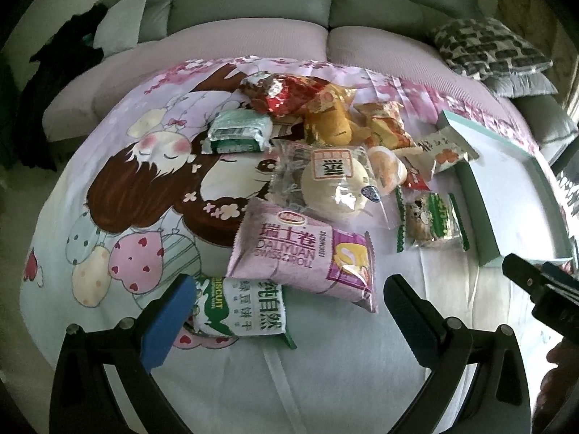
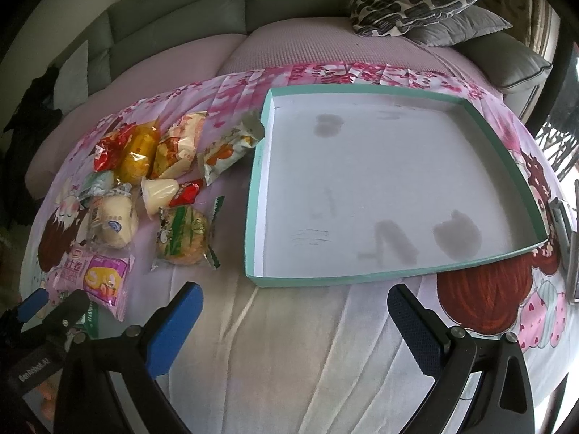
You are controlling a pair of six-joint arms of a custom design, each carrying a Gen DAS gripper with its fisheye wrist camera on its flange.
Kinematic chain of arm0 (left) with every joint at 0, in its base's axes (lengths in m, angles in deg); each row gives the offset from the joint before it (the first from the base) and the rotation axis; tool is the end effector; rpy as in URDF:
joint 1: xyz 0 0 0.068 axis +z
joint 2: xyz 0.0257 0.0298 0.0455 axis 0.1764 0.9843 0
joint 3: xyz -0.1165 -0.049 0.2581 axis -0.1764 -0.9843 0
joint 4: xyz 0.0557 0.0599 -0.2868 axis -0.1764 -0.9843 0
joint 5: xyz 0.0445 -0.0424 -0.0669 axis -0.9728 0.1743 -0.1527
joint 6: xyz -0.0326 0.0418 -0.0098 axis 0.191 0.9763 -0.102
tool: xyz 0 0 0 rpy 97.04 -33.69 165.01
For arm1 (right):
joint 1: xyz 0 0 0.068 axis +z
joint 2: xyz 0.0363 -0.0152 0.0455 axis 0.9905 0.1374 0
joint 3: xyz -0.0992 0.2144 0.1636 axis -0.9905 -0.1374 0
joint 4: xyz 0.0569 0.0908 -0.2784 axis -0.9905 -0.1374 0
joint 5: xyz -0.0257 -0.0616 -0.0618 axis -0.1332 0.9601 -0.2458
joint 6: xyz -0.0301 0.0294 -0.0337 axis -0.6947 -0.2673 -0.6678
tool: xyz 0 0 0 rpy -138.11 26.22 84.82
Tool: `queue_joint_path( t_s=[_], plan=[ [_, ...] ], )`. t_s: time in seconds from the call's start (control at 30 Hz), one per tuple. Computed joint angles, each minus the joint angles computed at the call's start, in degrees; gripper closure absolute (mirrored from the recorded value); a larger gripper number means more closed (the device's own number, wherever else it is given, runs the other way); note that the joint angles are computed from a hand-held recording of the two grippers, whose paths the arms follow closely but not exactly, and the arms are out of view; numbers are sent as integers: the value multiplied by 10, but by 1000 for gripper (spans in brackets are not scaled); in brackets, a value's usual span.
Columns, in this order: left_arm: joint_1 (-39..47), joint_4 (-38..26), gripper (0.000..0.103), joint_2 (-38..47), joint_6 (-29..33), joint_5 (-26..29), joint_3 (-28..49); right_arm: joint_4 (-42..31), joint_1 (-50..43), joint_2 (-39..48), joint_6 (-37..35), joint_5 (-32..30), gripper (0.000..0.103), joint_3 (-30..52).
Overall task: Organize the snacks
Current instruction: 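Grasp the green biscuit pack with the left tool while the right tool grasps the pink Swiss roll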
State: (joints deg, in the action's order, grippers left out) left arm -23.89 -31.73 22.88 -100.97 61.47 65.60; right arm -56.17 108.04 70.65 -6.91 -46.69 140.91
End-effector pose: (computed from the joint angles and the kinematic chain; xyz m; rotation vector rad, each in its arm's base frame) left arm 0.2445 -0.1487 0.1113 -0.6390 2.5448 0.0335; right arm 0.3469 0.1689 0.1131 -0.3657 2.6398 0.2139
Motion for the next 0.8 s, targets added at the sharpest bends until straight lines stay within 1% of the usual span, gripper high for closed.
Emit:
queue_joint_path(
  t_s=[0.07, 0.13, 0.17, 0.2, 0.23, 0.3, 0.33, 0.4, 0.43, 0.47, 0.53, 0.7, 0.8],
  plan=[
    [8, -10, 0, -13, -6, 18, -6, 8, 1, -5, 0, -5, 0, -4],
    [13, -18, 0, -25, -10, 13, -16, 25, 0, -13, 2, -21, 0, -10],
    [14, -10, 0, -33, -10, 0, -29, 35, 1, -17, 2, -33, 0, -14],
    [19, -5, 0, -44, -12, 2, -43, 43, 3, -19, 2, -44, 0, -16],
    [20, 28, 0, -52, -7, -21, -67, 50, 8, -19, 2, -55, 0, -15],
    [30, 43, 0, -62, -4, -23, -87, 58, 20, -16, -1, -83, 0, -10],
    [34, 39, 0, -63, -5, -20, -91, 59, 27, -11, -2, -98, 0, -5],
    [40, 61, 0, -66, -1, -28, -108, 59, 39, 0, 1, -127, 0, 6],
    [45, 66, 0, -66, 4, -22, -113, 62, 45, 6, 5, -142, 0, 9],
    [48, 60, 0, -63, 6, -18, -112, 65, 51, 13, 9, -160, 0, 16],
    [50, 55, 0, -52, 10, -12, -107, 69, 60, 23, 14, -178, 0, 23],
    [39, 60, 0, 3, 45, 3, -74, 73, 80, 55, 32, -189, 0, 49],
    [38, 63, 0, 26, 46, 4, -65, 66, 82, 60, 34, -190, 0, 54]
  ],
)
